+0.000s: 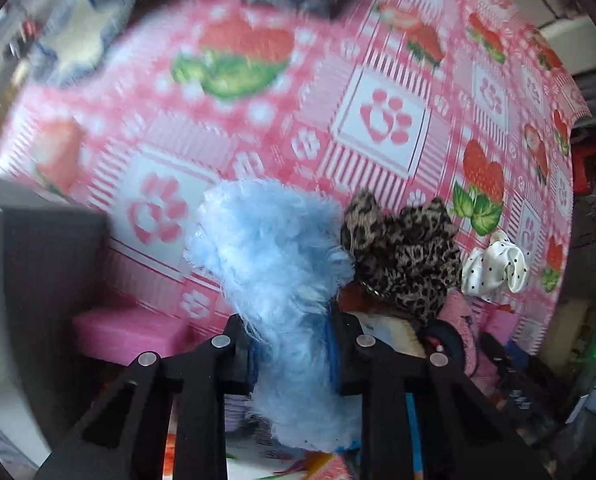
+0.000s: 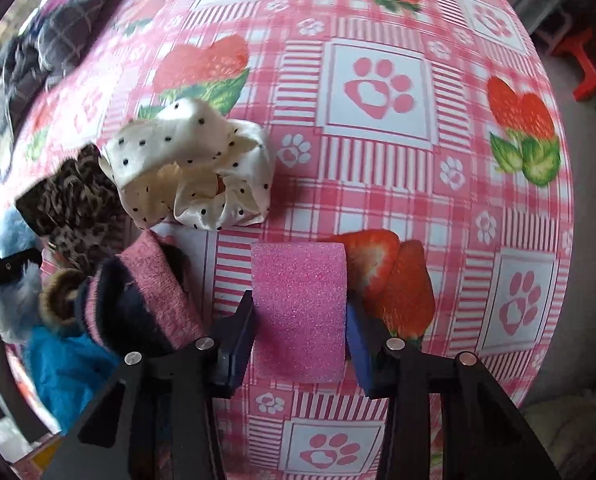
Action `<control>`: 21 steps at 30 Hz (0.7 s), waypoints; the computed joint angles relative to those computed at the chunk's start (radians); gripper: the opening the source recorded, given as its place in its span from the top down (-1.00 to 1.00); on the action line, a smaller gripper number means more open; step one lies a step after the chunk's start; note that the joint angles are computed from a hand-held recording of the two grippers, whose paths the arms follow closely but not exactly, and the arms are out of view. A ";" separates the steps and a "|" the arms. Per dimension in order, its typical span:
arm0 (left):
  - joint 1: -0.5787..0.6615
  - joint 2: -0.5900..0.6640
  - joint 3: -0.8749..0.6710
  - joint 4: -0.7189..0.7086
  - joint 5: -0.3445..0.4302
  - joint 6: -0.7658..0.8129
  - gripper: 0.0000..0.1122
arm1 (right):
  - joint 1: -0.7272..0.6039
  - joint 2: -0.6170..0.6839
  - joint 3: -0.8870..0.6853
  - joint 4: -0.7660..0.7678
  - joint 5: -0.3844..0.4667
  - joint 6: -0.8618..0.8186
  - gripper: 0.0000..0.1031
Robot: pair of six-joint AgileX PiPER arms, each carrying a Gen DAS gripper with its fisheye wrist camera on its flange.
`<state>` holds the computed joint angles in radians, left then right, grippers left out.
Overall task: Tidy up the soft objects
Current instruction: 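Lift both held items and carry them toward the open white box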
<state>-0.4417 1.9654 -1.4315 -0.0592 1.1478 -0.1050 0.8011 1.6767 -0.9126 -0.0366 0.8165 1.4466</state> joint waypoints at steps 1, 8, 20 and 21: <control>-0.018 -0.023 0.018 0.031 -0.027 -0.009 0.50 | 0.009 -0.031 0.023 -0.012 -0.006 0.037 0.15; -0.134 -0.172 0.079 0.193 -0.089 -0.049 0.50 | 0.013 -0.251 0.113 -0.048 0.034 0.133 0.15; -0.044 -0.438 0.152 0.113 0.010 0.163 0.50 | 0.138 -0.262 -0.091 -0.132 0.200 0.251 0.15; -0.035 -0.462 0.170 0.107 0.004 0.186 0.50 | 0.155 -0.255 -0.106 -0.139 0.210 0.266 0.15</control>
